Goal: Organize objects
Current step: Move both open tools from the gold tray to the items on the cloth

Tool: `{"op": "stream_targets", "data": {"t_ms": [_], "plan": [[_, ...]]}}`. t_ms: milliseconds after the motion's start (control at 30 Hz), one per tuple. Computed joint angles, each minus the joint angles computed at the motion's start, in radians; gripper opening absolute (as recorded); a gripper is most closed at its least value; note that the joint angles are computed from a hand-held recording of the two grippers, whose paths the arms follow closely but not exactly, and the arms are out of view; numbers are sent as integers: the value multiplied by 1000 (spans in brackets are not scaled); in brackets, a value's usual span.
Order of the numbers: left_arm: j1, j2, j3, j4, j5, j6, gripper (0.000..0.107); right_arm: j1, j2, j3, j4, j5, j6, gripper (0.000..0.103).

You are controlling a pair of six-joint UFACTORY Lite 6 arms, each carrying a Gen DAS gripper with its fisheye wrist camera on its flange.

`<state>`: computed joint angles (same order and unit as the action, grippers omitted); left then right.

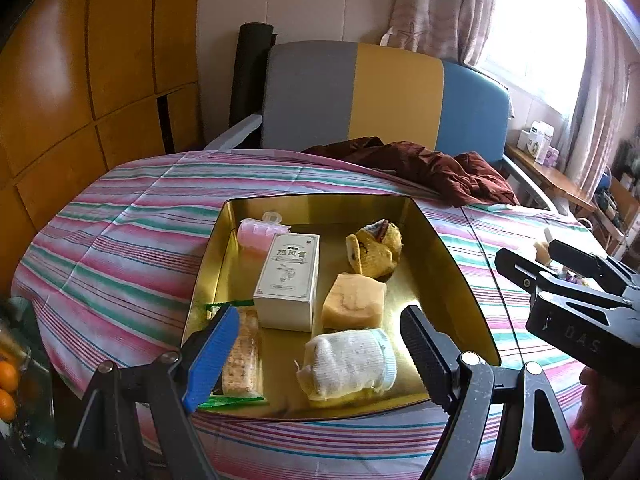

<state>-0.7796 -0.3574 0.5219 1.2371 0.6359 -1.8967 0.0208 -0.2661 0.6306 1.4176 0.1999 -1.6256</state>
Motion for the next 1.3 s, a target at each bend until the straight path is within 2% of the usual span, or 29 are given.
{"op": "stream_targets", "data": {"t_ms": [467,767,967,1133,1300], "plan": [[-34,110,76,16,-19,3,83,-156,86,43,14,50,-80,80],[-71,224,171,39,-45,16,83,-405,284,226,-151,127,32,80],[-99,333,273,49,-71,45,83,-592,502,490,-415,223,300,80],[-129,428,376,47,-81,88,83,-678,686,739,-645,223,536,80],[-156,547,531,38,-87,151,83,-786,953,1140,-850,366,834,80]]}}
